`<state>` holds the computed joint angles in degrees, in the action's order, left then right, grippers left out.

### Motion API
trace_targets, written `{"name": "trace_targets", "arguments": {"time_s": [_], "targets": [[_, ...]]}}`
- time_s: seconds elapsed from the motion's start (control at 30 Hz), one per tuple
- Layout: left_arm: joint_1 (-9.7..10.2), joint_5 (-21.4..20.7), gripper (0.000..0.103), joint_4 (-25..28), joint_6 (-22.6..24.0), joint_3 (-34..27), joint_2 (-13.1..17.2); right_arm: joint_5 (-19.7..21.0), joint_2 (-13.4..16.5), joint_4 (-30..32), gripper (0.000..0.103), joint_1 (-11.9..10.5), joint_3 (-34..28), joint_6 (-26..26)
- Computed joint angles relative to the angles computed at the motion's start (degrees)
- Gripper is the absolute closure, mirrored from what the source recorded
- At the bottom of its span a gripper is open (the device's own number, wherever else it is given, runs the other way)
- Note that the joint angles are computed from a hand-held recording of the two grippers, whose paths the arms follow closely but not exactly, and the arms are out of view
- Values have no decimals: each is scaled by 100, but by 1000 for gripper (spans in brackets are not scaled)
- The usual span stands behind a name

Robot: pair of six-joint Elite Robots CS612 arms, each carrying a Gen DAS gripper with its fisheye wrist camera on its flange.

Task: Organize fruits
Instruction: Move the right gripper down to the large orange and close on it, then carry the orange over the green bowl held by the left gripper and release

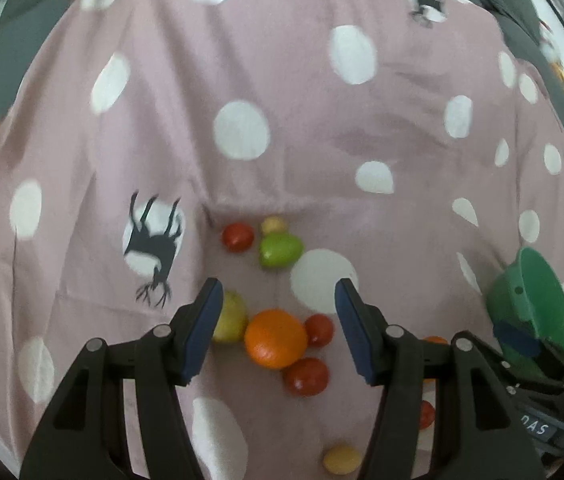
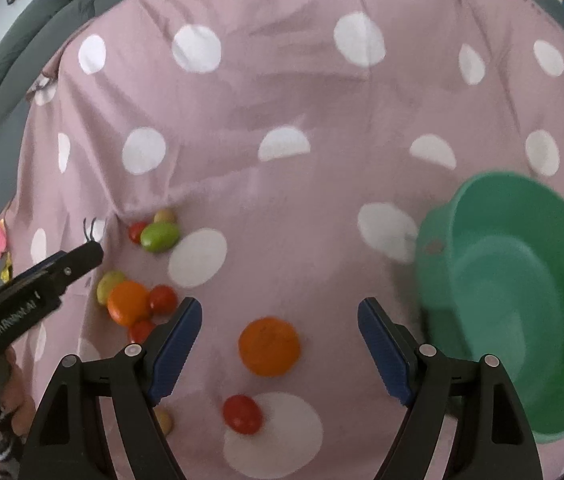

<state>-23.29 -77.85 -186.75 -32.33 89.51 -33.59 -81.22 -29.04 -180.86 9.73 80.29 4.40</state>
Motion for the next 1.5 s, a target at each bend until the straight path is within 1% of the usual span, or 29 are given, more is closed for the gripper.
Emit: {"name": "trace_targets", "arguments": {"time_s": [0.07, 0.13, 0.27, 0.4, 0.53, 0.57, 0.63, 0.7, 0.73, 0.77, 0.8, 0.9, 0.97, 1.03, 1.07, 1.1, 1.13, 1.2, 1.33, 1.4, 1.5], "targets": [[44, -216, 46, 24, -155, 23, 2, 32, 26, 148, 21, 10, -36, -56], [60, -407, 46, 112, -162, 15, 11, 59, 56, 352, 21, 23, -100, -100], [33, -485, 46, 411, -140, -79, 48, -22, 112, 666, 21, 50, -211, -114], [27, -505, 48, 827, -204, -186, 87, -183, 139, 814, 21, 84, -253, -190], [37, -514, 49, 947, -285, -217, 112, -233, 154, 882, 22, 85, -279, -200], [33, -491, 49, 921, -280, -210, 114, -232, 159, 923, 23, 85, -290, -200], [25, -459, 49, 895, -276, -212, 123, -234, 177, 1043, 30, 88, -334, -209], [19, -434, 49, 897, -288, -212, 128, -307, 199, 1103, 31, 99, -361, -213], [25, -446, 49, 907, -270, -214, 127, -335, 206, 1115, 33, 103, -372, -212], [19, -430, 49, 940, -272, -220, 126, -342, 216, 1125, 38, 102, -386, -204], [12, -419, 49, 992, -269, -229, 125, -325, 220, 1146, 40, 98, -393, -199], [37, -640, 52, 1184, -313, -296, 147, -319, 229, 1091, 43, 95, -391, -212], [30, -617, 53, 1280, -331, -349, 173, -266, 229, 1077, 48, 88, -384, -228], [39, -641, 55, 1387, -382, -393, 196, -230, 230, 1066, 50, 87, -380, -245], [56, -687, 55, 1377, -459, -403, 211, -231, 234, 1057, 52, 92, -381, -275], [61, -702, 58, 1362, -519, -401, 216, -214, 243, 1045, 54, 96, -388, -287], [67, -707, 58, 1341, -560, -392, 215, -185, 245, 1042, 58, 96, -389, -297], [78, -744, 59, 1292, -588, -371, 210, -202, 245, 1028, 59, 104, -387, -309], [56, -669, 59, 1326, -599, -363, 197, -194, 240, 1006, 60, 108, -380, -281], [42, -607, 59, 1321, -565, -330, 170, -169, 222, 934, 60, 100, -344, -258], [23, -574, 59, 1263, -535, -292, 132, -254, 172, 730, 60, 101, -251, -246]]}}
